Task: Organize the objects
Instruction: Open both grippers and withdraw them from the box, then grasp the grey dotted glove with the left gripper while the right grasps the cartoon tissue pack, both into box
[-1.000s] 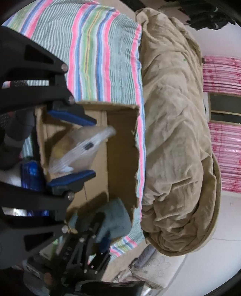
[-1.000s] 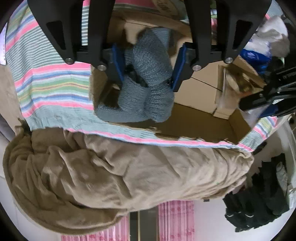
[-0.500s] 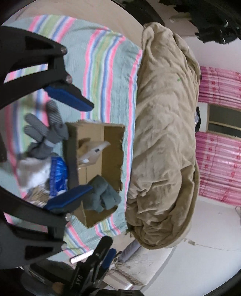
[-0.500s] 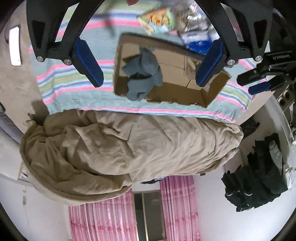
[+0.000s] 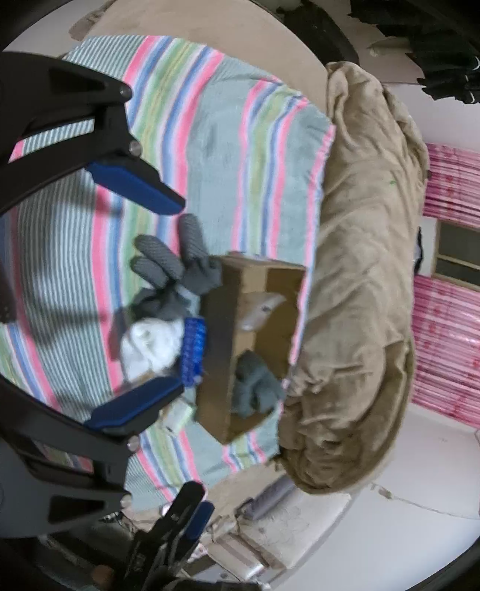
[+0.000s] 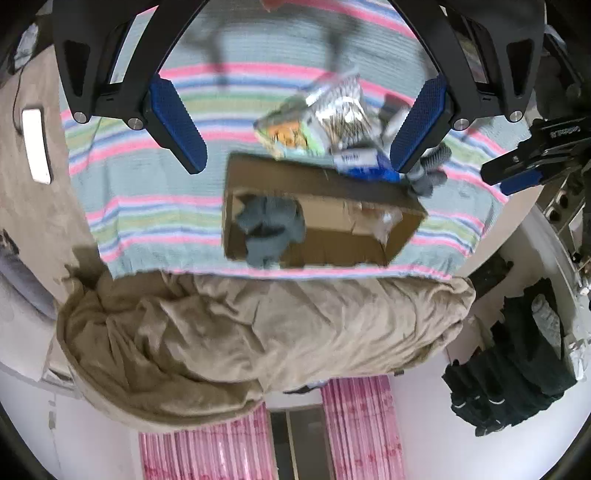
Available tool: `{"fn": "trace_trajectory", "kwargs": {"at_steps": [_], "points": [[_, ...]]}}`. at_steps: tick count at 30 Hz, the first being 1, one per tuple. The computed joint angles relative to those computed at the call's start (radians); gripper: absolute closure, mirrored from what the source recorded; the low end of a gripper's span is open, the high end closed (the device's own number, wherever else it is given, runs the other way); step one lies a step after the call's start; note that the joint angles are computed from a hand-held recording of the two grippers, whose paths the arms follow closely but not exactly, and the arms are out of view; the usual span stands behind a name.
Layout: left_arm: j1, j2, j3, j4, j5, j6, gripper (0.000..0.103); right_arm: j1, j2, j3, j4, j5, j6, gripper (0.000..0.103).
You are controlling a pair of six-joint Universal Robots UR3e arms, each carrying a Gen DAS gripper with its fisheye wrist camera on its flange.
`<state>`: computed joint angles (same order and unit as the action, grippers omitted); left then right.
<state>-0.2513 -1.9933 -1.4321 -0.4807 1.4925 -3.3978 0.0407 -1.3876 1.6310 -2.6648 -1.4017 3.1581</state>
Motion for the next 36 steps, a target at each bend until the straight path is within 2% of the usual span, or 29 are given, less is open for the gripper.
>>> {"fn": "trace_trajectory", "kwargs": {"at_steps": [9,23,28,29,30,31,32,33,36], "points": [[0.003,-0.098,0.041,-0.025,-0.019,-0.009,0.013,-0.025,0.040,0.089,-0.062,0.044,-0.023,0.002],[0.036,-0.324,0.284,-0.092,-0.046,0.007,0.013,-0.005,0.295,-0.110,-0.042,0.018,0.014,0.005],[0.049,-0.377,0.319,-0.079,-0.073,0.030,0.014,-0.035,0.332,-0.121,-0.023,0.077,0.038,0.008],[0.049,-0.376,0.315,-0.069,-0.077,0.033,0.017,-0.036,0.330,-0.112,-0.036,0.080,0.037,0.011],[0.048,-0.376,0.313,-0.063,-0.082,0.040,0.026,-0.038,0.326,-0.100,-0.052,0.086,0.034,0.021],[0.048,-0.375,0.312,-0.065,-0.093,0.044,0.033,-0.037,0.321,-0.085,-0.073,0.086,0.027,0.025],[0.049,-0.371,0.311,-0.067,-0.109,0.039,0.046,-0.030,0.321,-0.081,-0.089,0.071,0.024,0.025],[0.048,-0.365,0.308,-0.071,-0.123,0.030,0.055,-0.025,0.320,-0.074,-0.106,0.061,0.018,0.025],[0.011,-0.346,0.311,-0.078,-0.060,0.034,0.063,-0.032,0.302,-0.048,-0.129,0.079,0.015,0.025]]}}
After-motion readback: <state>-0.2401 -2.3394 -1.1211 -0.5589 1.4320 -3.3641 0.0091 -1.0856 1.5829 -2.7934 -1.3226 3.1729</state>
